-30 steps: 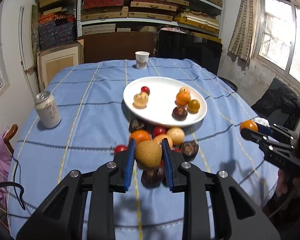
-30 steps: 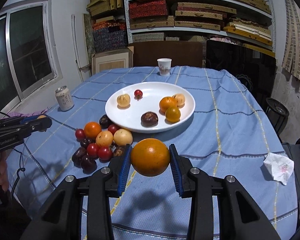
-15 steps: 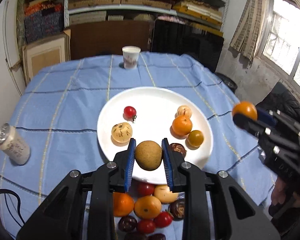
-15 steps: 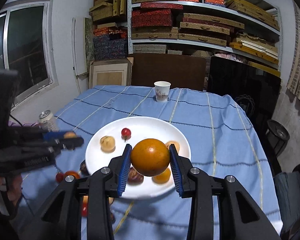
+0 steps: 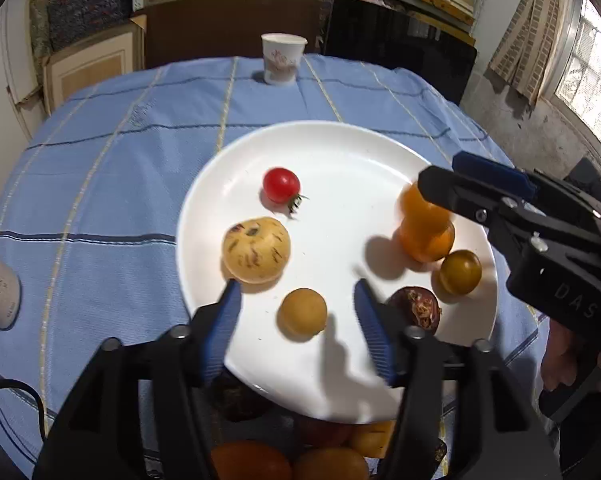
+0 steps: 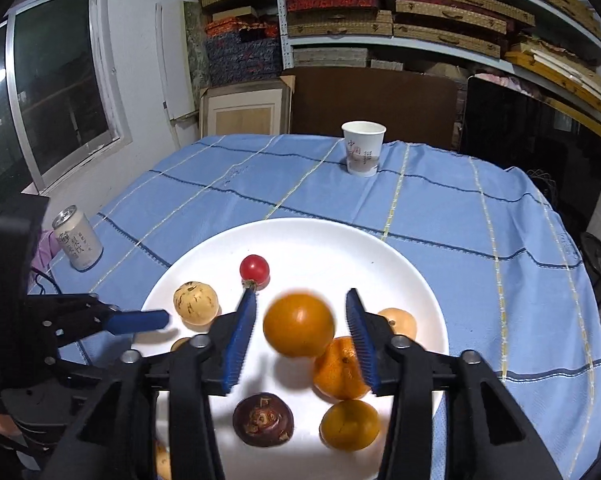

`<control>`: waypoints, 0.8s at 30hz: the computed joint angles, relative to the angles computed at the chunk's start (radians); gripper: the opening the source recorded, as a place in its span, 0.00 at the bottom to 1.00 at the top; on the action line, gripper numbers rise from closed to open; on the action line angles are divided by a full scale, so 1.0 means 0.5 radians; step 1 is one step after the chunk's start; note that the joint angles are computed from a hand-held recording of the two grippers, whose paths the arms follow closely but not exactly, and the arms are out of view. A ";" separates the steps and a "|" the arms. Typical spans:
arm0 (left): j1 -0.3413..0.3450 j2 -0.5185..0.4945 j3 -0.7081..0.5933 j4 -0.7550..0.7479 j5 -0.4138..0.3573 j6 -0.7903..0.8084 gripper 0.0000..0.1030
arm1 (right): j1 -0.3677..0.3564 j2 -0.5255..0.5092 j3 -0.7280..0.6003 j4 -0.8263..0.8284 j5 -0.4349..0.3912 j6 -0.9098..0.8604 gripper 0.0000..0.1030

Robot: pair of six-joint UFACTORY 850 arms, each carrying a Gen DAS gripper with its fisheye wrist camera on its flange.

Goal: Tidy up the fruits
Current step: 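Carry both fruits over the white plate and open both grippers, then grasp the carved dark maroon fruit with the right gripper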

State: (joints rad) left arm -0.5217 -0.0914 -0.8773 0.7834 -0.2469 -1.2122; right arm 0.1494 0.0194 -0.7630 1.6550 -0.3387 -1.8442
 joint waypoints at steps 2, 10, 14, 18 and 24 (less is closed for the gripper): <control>0.003 0.057 0.032 0.050 0.013 -0.075 0.67 | -0.013 0.041 0.030 -0.010 -0.030 0.017 0.47; -0.132 0.515 0.335 0.369 -0.078 -0.445 0.80 | -0.071 0.482 0.337 -0.306 -0.012 0.349 0.47; -0.321 0.837 0.565 0.692 -0.295 -0.802 0.87 | -0.070 0.824 0.610 -0.709 -0.056 0.697 0.47; -0.454 1.077 0.763 0.644 -0.416 -0.880 0.92 | 0.024 1.068 0.844 -0.979 0.009 0.972 0.49; -0.578 1.170 0.939 0.472 -0.521 -0.869 0.95 | 0.275 1.083 0.935 -1.191 0.282 1.285 0.62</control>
State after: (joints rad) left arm -0.8107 0.4937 -0.4077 1.0195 -0.5074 -1.6467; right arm 0.2868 0.5611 -0.2956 1.0596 -0.1978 -1.2018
